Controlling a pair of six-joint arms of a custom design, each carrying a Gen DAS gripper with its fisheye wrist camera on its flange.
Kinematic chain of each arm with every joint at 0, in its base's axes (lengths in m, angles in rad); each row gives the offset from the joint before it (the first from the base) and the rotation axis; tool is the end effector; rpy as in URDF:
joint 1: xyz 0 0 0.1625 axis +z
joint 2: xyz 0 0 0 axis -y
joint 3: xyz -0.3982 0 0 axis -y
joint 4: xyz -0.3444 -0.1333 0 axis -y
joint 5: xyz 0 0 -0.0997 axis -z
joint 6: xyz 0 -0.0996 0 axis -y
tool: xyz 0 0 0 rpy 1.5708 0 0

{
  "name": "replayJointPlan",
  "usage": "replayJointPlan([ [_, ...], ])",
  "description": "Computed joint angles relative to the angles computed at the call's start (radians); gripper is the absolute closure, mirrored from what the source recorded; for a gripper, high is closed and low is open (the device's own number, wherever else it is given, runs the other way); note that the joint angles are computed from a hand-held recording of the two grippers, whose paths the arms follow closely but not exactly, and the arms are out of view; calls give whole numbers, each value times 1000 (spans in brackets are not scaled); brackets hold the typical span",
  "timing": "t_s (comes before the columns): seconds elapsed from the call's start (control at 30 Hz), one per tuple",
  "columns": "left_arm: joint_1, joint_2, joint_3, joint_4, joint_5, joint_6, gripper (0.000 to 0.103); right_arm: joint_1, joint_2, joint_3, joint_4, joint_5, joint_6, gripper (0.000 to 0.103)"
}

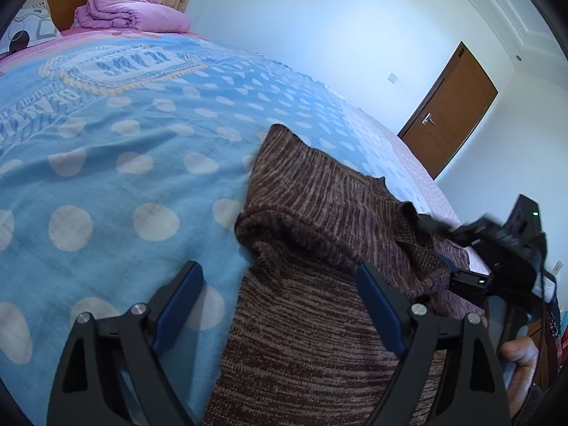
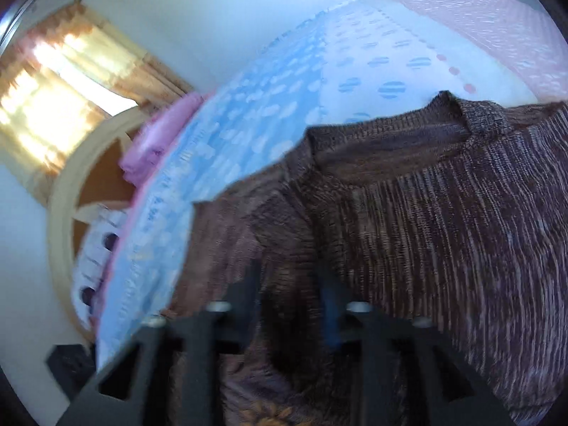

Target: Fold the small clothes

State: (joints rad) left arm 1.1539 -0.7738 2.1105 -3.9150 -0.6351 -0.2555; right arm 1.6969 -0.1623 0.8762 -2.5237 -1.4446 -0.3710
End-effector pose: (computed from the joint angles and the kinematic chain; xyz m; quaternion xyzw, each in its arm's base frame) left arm 0.0057 -0.5143 0.1585 -0.1540 0.7967 -0.5370 0.2307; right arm 0.2420 -0.7490 -0.0711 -0.2510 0.9586 -0.1257 0.0476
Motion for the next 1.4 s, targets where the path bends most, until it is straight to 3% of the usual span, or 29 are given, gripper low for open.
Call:
replayJointPlan([
  [0.1, 0, 0, 0, -1, -1, 0, 13, 8, -9, 26, -21, -8, -2, 29],
  [0.33, 1, 1, -3, 1, 0, 3, 13, 82, 18, 66, -158, -274, -213, 33],
  [0.37, 1, 1, -3, 0, 0, 3, 13, 89, 15, 78, -187, -310, -243, 48],
  [0.4, 1, 1, -3, 0, 0, 3, 13, 97, 17, 85, -211, -346, -274, 75],
  [0.43, 1, 2, -3, -2, -1, 3, 12, 101, 22, 72, -199, -372, -293, 88],
  [0.5, 2, 1, -4, 0, -7, 6, 11, 99, 14, 58, -166, -364, -278, 96],
  [0.6, 3, 2, -5, 0, -7, 6, 11, 77, -41, 95, -172, -260, -226, 96],
  [0.7, 4, 2, -8, 1, -7, 8, 11, 55, -59, 81, -131, -210, -166, 96],
  [0.83, 4, 2, -8, 1, -8, 9, 11, 27, -33, 19, -12, -250, -108, 92],
  [0.9, 4, 3, -9, 0, -7, 10, 11, 11, -58, 72, -77, -264, -82, 91],
  [0.97, 4, 3, -8, 1, -6, 10, 11, 13, -84, 153, -272, -332, -65, 91],
  [1.03, 5, 1, -8, 2, -8, 11, 10, 14, -113, 218, -384, -331, -84, 91],
  [1.1, 6, 0, -6, 0, -11, 13, 10, 18, -131, 241, -380, -281, -112, 91],
  [1.17, 6, 1, -8, 1, -10, 14, 10, 39, -117, 222, -377, -285, -163, 91],
  [1.3, 7, 0, -10, 5, -7, 18, 10, 74, -35, 104, -225, -319, -262, 91],
  [1.37, 6, 2, -11, 8, -3, 19, 10, 69, 13, 39, -143, -359, -264, 91],
  [1.4, 6, 1, -12, 11, -2, 19, 9, 58, 5, 50, -152, -326, -257, 91],
])
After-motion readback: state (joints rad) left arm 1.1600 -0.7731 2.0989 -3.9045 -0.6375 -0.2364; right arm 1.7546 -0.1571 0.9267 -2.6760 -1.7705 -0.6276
